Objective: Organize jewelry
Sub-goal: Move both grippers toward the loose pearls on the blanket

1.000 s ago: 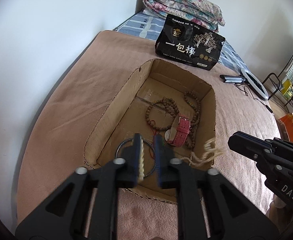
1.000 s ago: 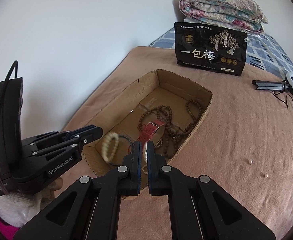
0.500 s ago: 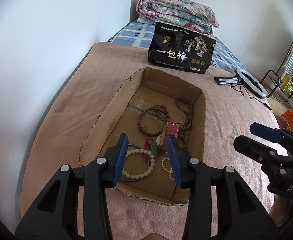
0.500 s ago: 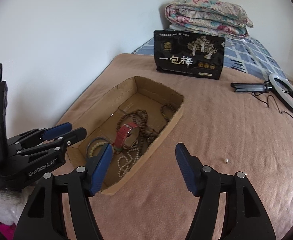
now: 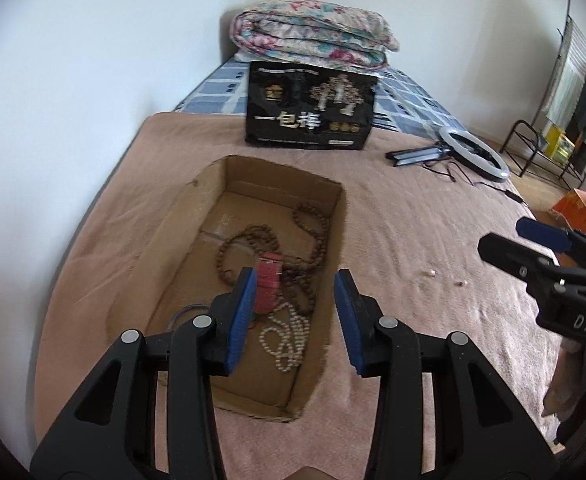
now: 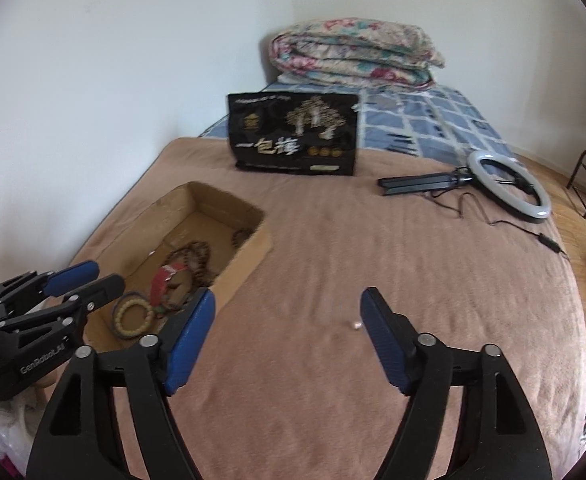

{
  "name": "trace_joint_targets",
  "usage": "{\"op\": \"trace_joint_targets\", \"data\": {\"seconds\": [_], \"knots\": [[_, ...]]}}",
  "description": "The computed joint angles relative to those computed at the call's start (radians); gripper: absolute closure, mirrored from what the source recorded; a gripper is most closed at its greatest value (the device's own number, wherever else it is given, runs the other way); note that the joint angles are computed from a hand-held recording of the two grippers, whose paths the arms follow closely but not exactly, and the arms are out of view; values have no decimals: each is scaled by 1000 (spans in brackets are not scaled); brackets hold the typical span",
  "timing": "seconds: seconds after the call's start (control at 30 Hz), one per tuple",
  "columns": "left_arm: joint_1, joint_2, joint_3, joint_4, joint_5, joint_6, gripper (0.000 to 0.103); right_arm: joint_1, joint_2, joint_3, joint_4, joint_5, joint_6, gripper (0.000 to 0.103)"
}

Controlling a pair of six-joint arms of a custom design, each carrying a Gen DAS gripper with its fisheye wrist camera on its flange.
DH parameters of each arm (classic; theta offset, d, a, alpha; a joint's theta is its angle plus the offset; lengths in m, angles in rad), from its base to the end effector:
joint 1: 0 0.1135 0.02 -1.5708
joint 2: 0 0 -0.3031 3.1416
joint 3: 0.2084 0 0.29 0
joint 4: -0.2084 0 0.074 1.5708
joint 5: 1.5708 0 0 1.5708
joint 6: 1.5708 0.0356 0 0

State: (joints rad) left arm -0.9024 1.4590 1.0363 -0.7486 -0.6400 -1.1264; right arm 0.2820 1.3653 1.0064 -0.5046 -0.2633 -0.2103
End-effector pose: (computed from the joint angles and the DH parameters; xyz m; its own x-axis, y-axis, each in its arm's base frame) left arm 0.2085 -0.2297 0.2586 -0.6838 -0.3025 -0.6639 -0.3067 0.9449 -0.1147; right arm 0.3003 0.0966 0.2844 -0.6240 -0.3906 -0.6768 -0.5740 0.8168 0.0578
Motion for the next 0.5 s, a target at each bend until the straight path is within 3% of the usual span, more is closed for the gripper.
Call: {"op": "trace_joint_targets", "data": {"seconds": [0.2, 0.5], "knots": [[1, 108, 85, 82, 44, 79, 63, -122, 5, -15, 83, -19, -47, 21], [19, 275, 203, 186, 136, 179, 63, -281, 154, 58, 29, -81, -182, 21]]}}
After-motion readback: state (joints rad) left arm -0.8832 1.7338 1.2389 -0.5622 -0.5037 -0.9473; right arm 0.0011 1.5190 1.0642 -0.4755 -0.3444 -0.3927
